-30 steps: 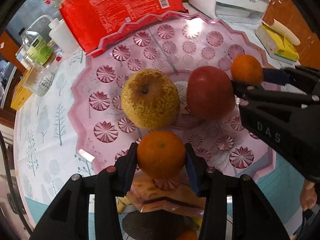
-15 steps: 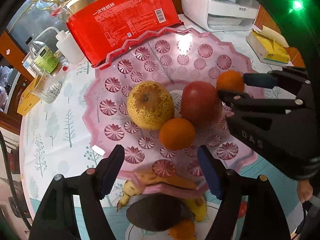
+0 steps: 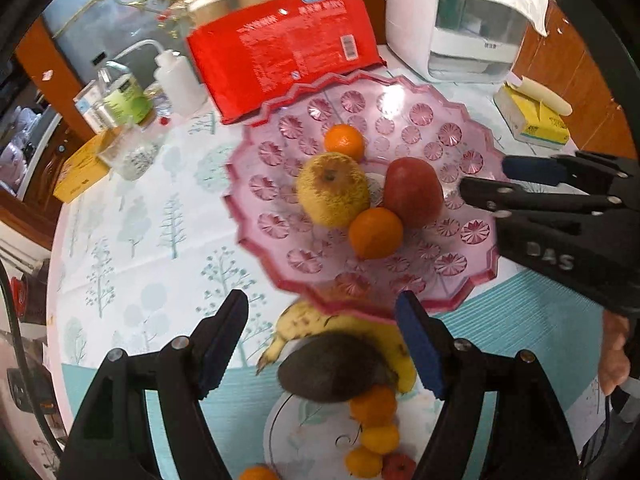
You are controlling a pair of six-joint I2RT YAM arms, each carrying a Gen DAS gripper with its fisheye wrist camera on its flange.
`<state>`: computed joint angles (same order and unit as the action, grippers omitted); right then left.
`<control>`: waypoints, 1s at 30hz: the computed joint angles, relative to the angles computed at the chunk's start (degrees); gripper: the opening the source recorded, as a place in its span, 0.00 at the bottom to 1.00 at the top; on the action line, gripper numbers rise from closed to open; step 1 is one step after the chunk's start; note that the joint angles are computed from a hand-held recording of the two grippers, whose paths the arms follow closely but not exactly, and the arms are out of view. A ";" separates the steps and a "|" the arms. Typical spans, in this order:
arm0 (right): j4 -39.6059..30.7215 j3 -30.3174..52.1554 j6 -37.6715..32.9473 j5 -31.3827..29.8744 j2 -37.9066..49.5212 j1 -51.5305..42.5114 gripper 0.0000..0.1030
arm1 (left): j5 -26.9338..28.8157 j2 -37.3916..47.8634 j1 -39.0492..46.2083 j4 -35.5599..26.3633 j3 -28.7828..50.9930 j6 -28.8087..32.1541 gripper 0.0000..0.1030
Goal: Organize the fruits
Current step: 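Withdraw both tools from the bowl back toward the fruit plate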
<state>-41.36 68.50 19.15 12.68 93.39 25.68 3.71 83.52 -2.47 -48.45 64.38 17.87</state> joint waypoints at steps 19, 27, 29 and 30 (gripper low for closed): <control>-7.75 -3.62 7.96 1.84 -18.75 10.25 0.47 | 5.14 -16.93 11.00 -10.23 -0.38 2.87 0.73; -12.87 -3.51 12.82 5.06 -25.40 17.36 0.47 | 8.71 -23.74 16.88 -15.81 1.27 5.59 0.73; -13.83 -3.81 14.47 5.63 -27.06 19.11 0.47 | 9.47 -25.59 18.50 -16.45 1.00 6.43 0.73; -14.20 -4.12 15.33 5.86 -28.01 20.08 0.47 | 10.09 -26.56 19.94 -16.91 0.86 6.93 0.73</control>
<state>-55.56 64.39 34.49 18.55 65.37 45.75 13.79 56.96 17.48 -65.36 65.24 24.80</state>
